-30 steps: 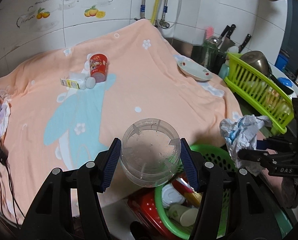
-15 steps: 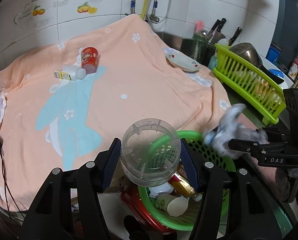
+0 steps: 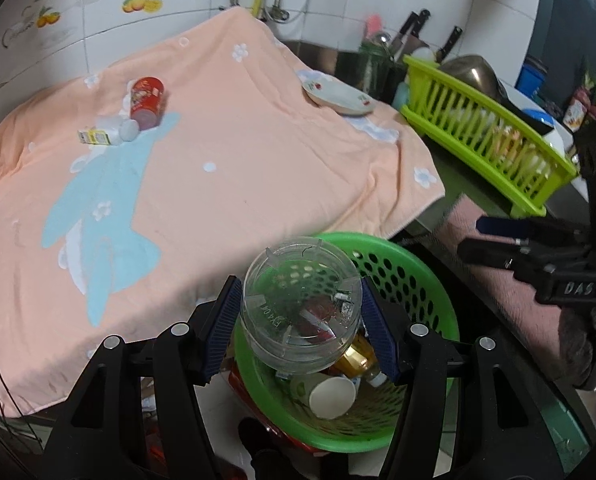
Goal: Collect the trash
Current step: 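Open the right tool to drop the wrapper into the basket while the left drops the lid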
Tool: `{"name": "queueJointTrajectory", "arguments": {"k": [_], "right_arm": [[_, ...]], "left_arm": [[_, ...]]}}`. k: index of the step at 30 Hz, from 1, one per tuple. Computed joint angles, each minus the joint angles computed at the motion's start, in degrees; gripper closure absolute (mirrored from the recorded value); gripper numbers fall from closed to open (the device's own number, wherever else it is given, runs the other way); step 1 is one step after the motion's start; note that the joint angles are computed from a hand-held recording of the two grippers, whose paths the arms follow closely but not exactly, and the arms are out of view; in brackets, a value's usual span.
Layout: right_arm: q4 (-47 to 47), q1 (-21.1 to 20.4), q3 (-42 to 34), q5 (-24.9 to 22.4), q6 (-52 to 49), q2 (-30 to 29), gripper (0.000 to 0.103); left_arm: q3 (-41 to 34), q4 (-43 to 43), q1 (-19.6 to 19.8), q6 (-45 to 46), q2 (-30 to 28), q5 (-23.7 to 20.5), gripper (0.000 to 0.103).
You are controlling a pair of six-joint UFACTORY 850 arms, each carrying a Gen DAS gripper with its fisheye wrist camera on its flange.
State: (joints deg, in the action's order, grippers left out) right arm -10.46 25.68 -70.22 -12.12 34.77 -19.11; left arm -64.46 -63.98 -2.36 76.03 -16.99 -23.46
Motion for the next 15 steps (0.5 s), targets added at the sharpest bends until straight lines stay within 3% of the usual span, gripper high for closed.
{"name": "queueJointTrajectory", "arguments": {"k": [10, 15], "right_arm": [[-3.3, 0.0, 2.0, 1.0, 4.1, 1.8, 0.031], [-2.0, 0.0, 2.1, 1.1, 3.2, 1.7, 0.031]], "left_arm": [[0.1, 2.8, -1.2, -2.7, -0.8, -0.2, 0.041], [0.0, 2.4, -1.3, -2.5, -0.8, -0.2, 0.034]]}}
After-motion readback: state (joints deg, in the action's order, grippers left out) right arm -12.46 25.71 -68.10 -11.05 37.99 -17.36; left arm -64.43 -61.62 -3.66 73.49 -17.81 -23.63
